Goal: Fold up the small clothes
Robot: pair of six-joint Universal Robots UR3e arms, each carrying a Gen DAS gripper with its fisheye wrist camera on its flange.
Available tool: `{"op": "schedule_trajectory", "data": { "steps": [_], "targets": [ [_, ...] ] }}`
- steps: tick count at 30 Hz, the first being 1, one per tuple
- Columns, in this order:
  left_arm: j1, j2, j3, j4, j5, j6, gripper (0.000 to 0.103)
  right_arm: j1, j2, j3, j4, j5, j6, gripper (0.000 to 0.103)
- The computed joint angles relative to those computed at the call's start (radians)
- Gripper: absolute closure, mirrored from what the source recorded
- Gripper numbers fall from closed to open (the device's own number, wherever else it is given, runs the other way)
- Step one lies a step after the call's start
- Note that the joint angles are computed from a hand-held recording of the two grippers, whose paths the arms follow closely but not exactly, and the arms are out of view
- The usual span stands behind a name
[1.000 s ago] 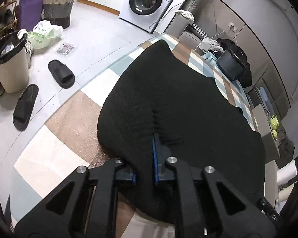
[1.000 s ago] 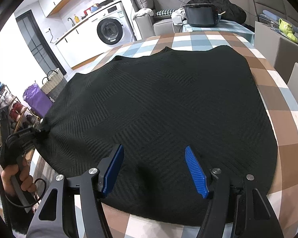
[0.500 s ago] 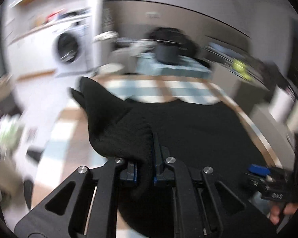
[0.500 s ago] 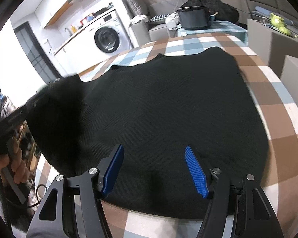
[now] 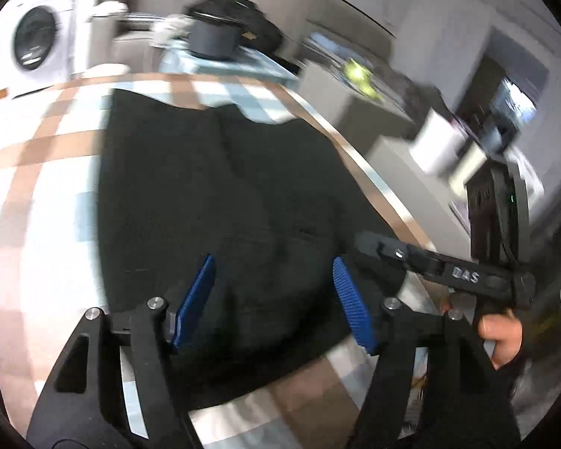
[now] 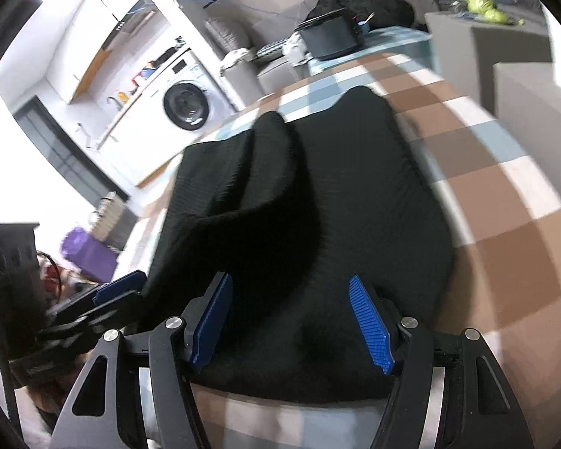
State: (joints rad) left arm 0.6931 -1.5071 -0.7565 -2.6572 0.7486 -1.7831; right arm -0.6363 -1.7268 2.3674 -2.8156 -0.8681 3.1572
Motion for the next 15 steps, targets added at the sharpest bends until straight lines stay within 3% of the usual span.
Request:
{"op": "schedule_trajectory", "data": {
  "steps": [3,6,10,14,15],
  "targets": [
    [0.079,-0.031,0.019,0.027,0.003,-0.048,0.04,0.017,0.052,-0.05,0.004,0.085,0.011,0.036],
    [0.102,-0.061,-0.019,0.174,0.028,-0.149,0.04,0.023,0.087,-0.09,0.019,0.153,0.021,0.036],
    [0.133,-0.079,-0.071,0.266,0.054,-0.171,0.04,0.002,0.114,-0.091,0.032,0.258,0.054,0.036],
    [0.135,-0.082,-0.099,0.296,0.048,-0.154,0.04,0.068,0.177,-0.119,-0.01,0.161,0.14,0.036],
    [0.131,-0.079,-0.107,0.303,0.049,-0.155,0.04,0.098,0.2,-0.142,-0.008,0.108,0.159,0.041]
  ]
}}
